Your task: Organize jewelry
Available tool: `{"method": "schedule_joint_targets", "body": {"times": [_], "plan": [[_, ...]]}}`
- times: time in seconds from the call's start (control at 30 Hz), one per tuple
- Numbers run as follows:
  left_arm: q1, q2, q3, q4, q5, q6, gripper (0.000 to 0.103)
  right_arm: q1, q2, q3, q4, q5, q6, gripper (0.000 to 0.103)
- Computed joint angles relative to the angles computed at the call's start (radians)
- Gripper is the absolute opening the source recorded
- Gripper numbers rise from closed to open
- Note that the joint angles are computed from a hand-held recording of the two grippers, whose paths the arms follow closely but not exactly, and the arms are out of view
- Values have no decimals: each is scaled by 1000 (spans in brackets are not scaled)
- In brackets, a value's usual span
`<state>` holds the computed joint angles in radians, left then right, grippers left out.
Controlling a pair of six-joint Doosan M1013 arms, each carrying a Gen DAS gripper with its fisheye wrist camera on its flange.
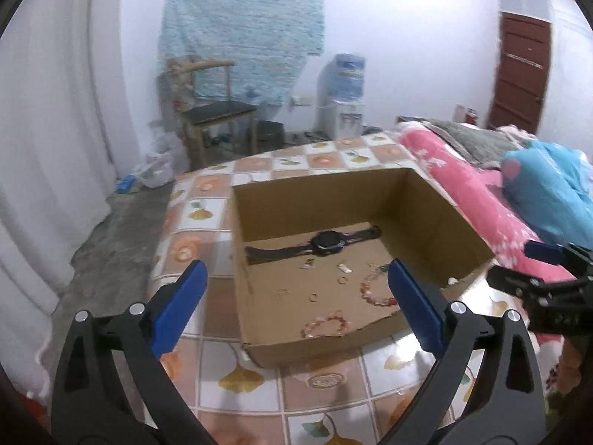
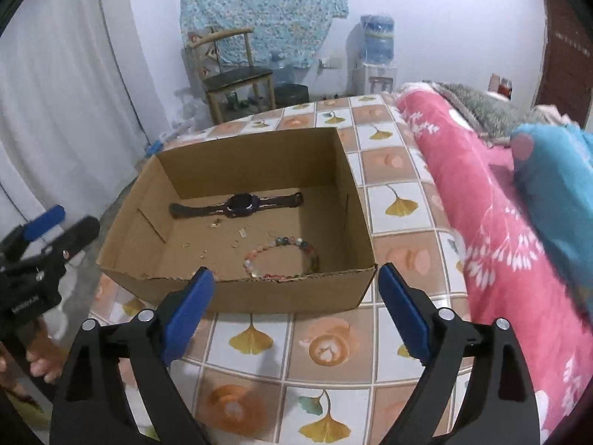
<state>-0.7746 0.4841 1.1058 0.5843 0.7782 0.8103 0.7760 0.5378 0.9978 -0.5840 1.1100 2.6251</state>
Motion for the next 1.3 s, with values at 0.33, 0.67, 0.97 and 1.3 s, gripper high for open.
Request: {"method": "schedule_joint_targets", "body": {"times": [0.33, 0.67, 0.97, 1.3], "plan": [[-39, 12, -21, 187, 168, -160, 95, 20, 30, -59, -61, 58, 0, 95], [-25, 29, -50, 83, 234, -182, 95, 20, 48, -90, -33, 101, -25, 95], [-28, 55, -84, 57, 311, -160, 95, 12, 61, -102, 27, 121, -45, 95], [-28, 79, -118, 10, 356, -119, 94, 3, 66, -101, 77, 122, -61, 95]]}}
